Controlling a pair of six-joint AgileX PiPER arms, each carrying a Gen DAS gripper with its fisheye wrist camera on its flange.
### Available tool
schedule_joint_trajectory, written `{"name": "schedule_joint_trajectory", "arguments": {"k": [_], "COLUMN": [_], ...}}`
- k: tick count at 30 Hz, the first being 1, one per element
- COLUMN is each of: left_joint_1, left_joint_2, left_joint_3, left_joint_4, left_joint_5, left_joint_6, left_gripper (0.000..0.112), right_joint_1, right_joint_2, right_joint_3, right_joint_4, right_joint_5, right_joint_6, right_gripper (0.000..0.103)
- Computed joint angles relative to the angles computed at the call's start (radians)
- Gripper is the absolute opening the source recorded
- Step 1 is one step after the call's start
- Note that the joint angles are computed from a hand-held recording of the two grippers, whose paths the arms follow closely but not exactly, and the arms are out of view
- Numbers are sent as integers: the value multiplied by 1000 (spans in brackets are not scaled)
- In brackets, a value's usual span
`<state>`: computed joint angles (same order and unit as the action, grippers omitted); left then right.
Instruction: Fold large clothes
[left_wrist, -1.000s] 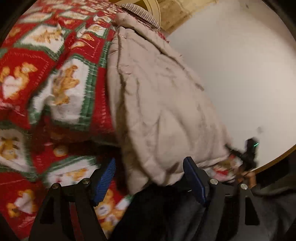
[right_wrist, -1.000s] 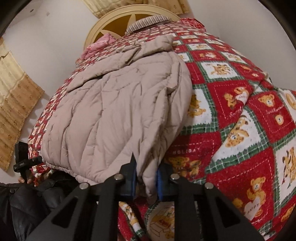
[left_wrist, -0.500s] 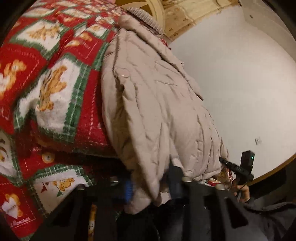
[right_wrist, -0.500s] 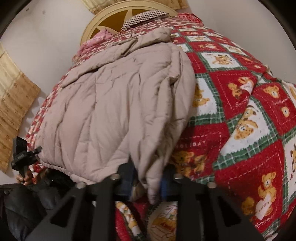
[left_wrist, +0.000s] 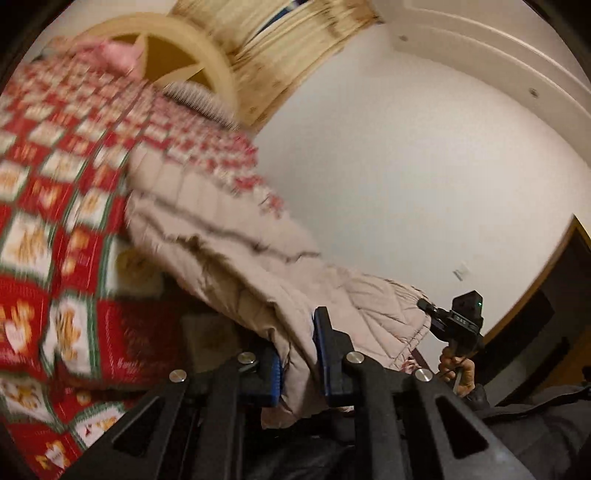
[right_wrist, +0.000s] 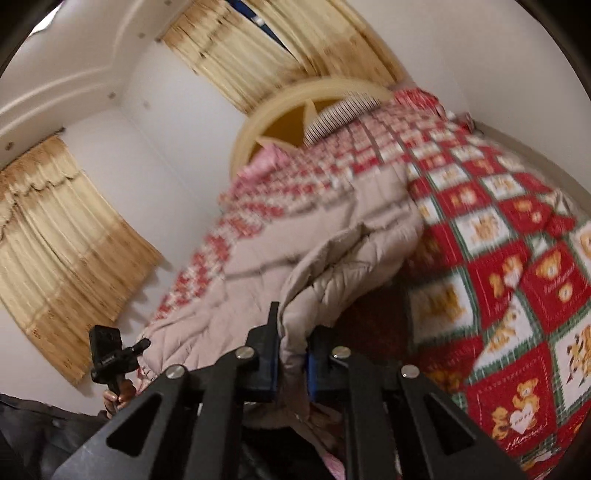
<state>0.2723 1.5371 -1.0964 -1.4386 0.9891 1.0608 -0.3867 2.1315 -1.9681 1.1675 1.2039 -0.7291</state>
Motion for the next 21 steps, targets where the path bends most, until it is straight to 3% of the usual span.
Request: {"name": "schedule_joint_trajectory", "arguments": {"k": [6, 11, 15, 17, 21], "left_joint_1": [31, 46, 36, 23, 8], "left_joint_2": [-94, -77, 16, 95, 286], "left_joint_3": [-60, -110, -217, -326, -617], "left_joint_4": [18, -26, -4, 36, 174], "left_joint_5": [106, 146, 129, 101, 50], "left_joint_6": [-36, -44, -143, -245, -535], "left_gripper": [15, 15, 15, 15, 15], "right_joint_1": [-20, -43, -26, -5, 43], "right_joint_2": [-110, -170, -157, -109, 111], "right_joint_3": [24, 42, 19, -65, -427], "right_joint_4": [75, 113, 99, 45, -65], "right_joint_5": [1, -9, -79, -105, -123], "right_joint_6": [-47, -54, -24, 45, 291], "right_gripper": [14, 14, 14, 14, 14]}}
